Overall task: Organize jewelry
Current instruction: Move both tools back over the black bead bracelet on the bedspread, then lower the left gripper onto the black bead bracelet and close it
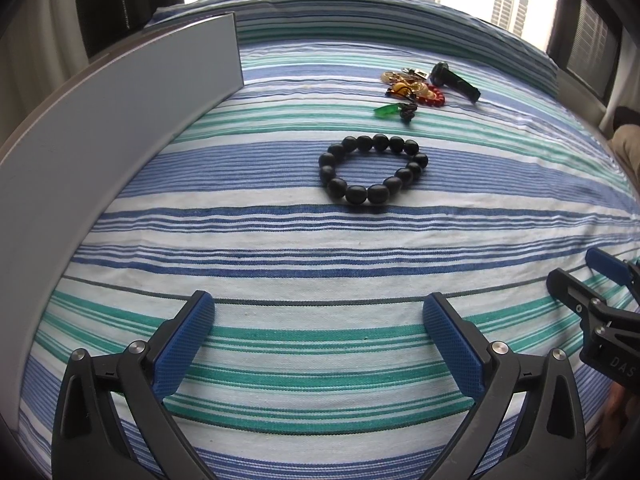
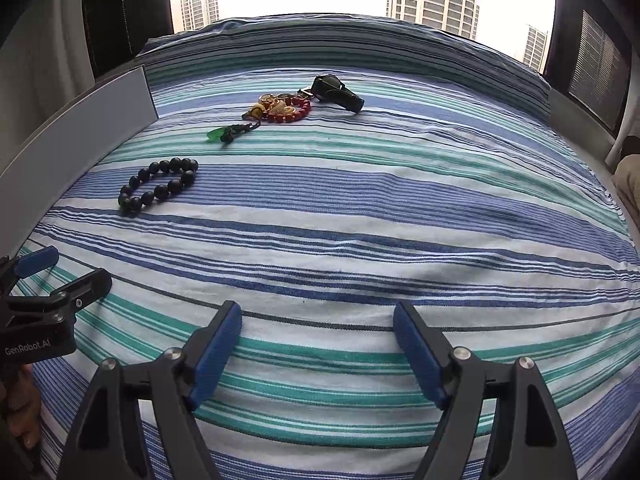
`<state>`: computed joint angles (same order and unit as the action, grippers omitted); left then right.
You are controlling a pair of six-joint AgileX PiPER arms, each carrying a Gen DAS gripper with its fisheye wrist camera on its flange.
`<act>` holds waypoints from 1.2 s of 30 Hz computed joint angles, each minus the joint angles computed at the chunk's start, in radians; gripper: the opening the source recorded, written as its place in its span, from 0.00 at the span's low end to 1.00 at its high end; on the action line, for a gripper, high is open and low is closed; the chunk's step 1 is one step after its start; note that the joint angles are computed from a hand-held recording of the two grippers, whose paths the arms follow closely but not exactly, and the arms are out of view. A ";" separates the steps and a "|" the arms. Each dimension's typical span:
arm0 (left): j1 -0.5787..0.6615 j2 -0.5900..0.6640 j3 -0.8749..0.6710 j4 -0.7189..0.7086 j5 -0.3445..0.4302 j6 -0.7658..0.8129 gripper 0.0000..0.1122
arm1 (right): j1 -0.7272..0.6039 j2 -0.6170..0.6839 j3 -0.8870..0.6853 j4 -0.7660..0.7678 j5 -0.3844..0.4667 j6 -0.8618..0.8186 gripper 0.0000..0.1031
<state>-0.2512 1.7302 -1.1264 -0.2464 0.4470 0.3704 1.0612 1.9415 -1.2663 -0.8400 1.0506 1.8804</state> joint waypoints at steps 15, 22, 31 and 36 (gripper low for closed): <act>-0.013 0.372 -0.766 -0.016 0.595 0.134 0.90 | -0.004 0.000 -0.005 0.003 -0.003 -0.005 0.80; -0.001 0.517 -0.946 0.019 0.641 0.023 0.66 | -0.004 0.001 -0.009 0.005 -0.002 -0.007 0.80; -0.028 0.340 -0.627 -0.002 0.432 0.147 0.10 | -0.005 0.003 -0.016 0.006 0.000 -0.008 0.80; 0.046 0.312 -0.606 -0.009 0.478 0.131 0.09 | -0.043 -0.032 -0.024 0.098 -0.053 -0.134 0.80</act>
